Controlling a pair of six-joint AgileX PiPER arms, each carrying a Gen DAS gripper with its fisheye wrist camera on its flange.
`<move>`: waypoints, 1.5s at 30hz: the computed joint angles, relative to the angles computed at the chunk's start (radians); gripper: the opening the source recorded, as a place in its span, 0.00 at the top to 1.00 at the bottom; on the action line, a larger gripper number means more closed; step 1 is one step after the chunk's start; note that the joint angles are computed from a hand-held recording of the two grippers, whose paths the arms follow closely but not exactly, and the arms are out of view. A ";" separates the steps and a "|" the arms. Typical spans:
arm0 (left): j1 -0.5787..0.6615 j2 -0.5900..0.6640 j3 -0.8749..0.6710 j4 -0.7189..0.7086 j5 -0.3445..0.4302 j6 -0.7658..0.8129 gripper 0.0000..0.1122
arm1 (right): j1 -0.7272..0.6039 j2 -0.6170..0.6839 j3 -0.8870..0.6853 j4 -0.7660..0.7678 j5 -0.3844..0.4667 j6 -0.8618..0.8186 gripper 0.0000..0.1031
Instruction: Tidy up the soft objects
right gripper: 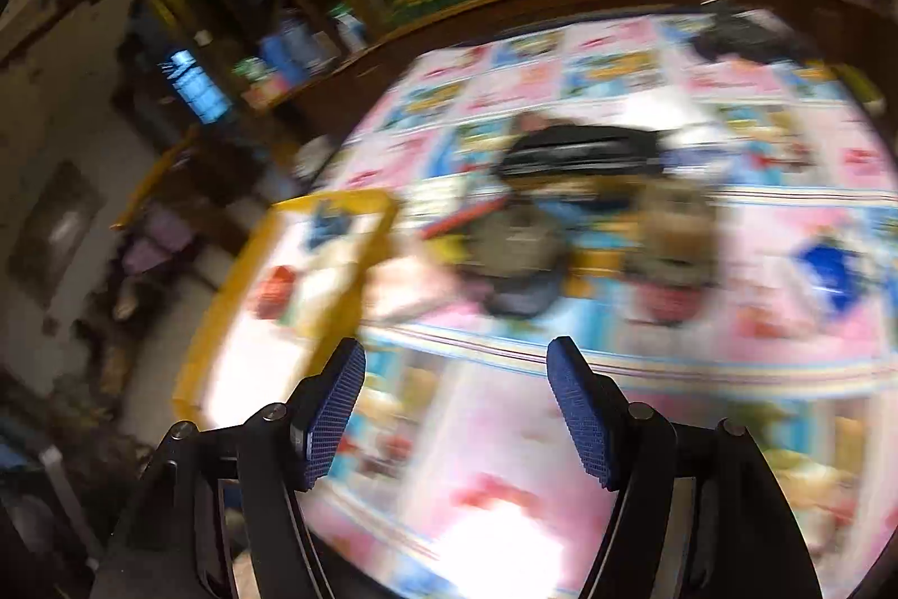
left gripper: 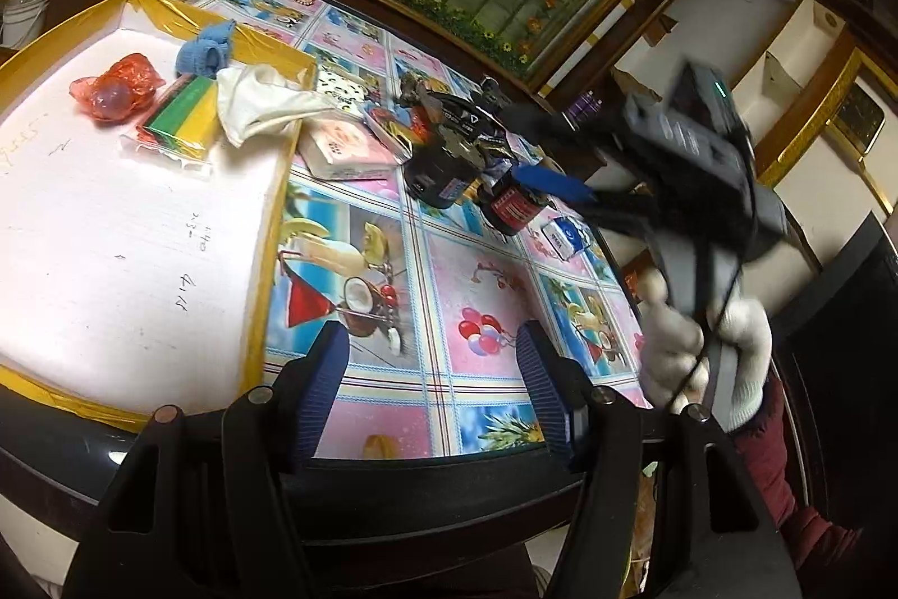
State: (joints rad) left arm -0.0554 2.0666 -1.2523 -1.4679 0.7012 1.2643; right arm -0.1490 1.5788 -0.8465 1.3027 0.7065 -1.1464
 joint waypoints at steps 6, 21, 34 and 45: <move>0.015 0.030 -0.023 0.007 0.026 0.012 0.46 | 0.146 0.342 -0.439 -0.057 0.119 0.304 0.33; 0.028 0.022 -0.015 -0.006 0.045 0.035 0.46 | 0.168 0.540 -0.643 -0.284 0.107 0.796 0.37; -0.121 0.004 -0.166 0.381 -0.124 -0.263 0.46 | -0.378 -0.078 0.037 -0.088 0.230 0.118 0.06; -0.270 0.352 -0.801 1.009 0.042 -0.963 0.46 | -0.704 0.137 -0.078 -0.192 0.246 0.156 0.06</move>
